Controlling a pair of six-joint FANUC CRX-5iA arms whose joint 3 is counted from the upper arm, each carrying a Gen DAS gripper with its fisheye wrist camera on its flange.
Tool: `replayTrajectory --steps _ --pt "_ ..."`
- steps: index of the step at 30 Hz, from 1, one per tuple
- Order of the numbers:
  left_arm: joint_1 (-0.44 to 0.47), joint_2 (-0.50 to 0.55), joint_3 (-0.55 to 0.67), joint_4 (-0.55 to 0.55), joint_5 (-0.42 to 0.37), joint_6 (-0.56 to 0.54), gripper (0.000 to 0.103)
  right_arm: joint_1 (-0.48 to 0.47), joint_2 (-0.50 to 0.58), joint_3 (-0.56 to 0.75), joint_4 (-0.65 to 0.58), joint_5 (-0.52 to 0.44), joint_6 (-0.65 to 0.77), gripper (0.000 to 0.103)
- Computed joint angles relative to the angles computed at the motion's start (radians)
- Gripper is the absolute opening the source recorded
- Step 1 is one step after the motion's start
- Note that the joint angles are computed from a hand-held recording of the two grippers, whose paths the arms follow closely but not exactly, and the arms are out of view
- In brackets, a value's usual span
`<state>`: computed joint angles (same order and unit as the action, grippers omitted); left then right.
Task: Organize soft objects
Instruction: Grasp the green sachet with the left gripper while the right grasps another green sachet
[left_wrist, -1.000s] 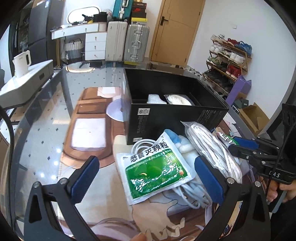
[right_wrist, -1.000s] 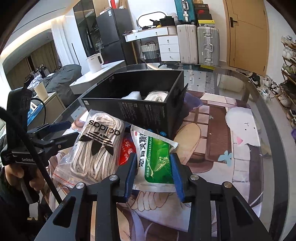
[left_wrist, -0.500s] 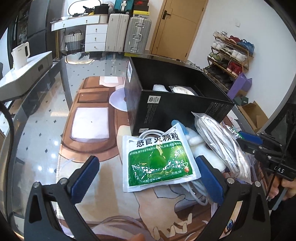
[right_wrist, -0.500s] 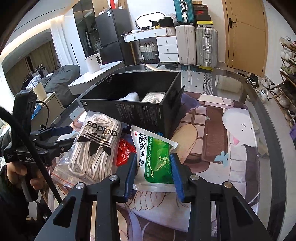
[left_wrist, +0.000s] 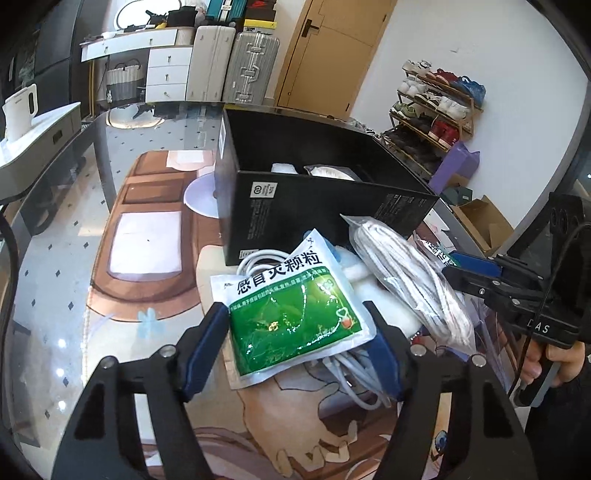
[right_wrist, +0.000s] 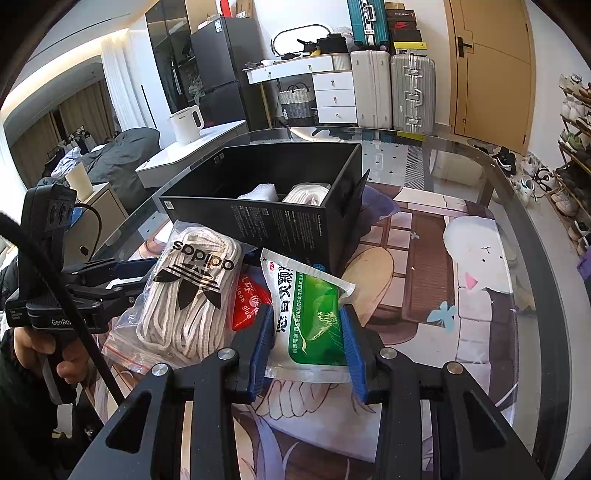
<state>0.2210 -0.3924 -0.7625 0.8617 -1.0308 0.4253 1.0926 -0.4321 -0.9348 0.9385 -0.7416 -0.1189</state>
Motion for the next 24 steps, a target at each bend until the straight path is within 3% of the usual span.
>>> replayTrajectory --steps 13,18,24 --pt "0.02 -0.014 -0.008 0.018 -0.003 -0.016 0.064 0.007 -0.001 0.003 -0.01 -0.006 0.009 0.037" --pt "0.027 -0.008 -0.004 0.015 0.0 0.01 0.073 0.01 -0.001 0.004 -0.015 -0.01 0.016 0.037" --pt "0.048 0.023 0.005 0.029 -0.028 0.025 0.073 0.012 0.0 0.006 -0.018 -0.012 0.018 0.037"
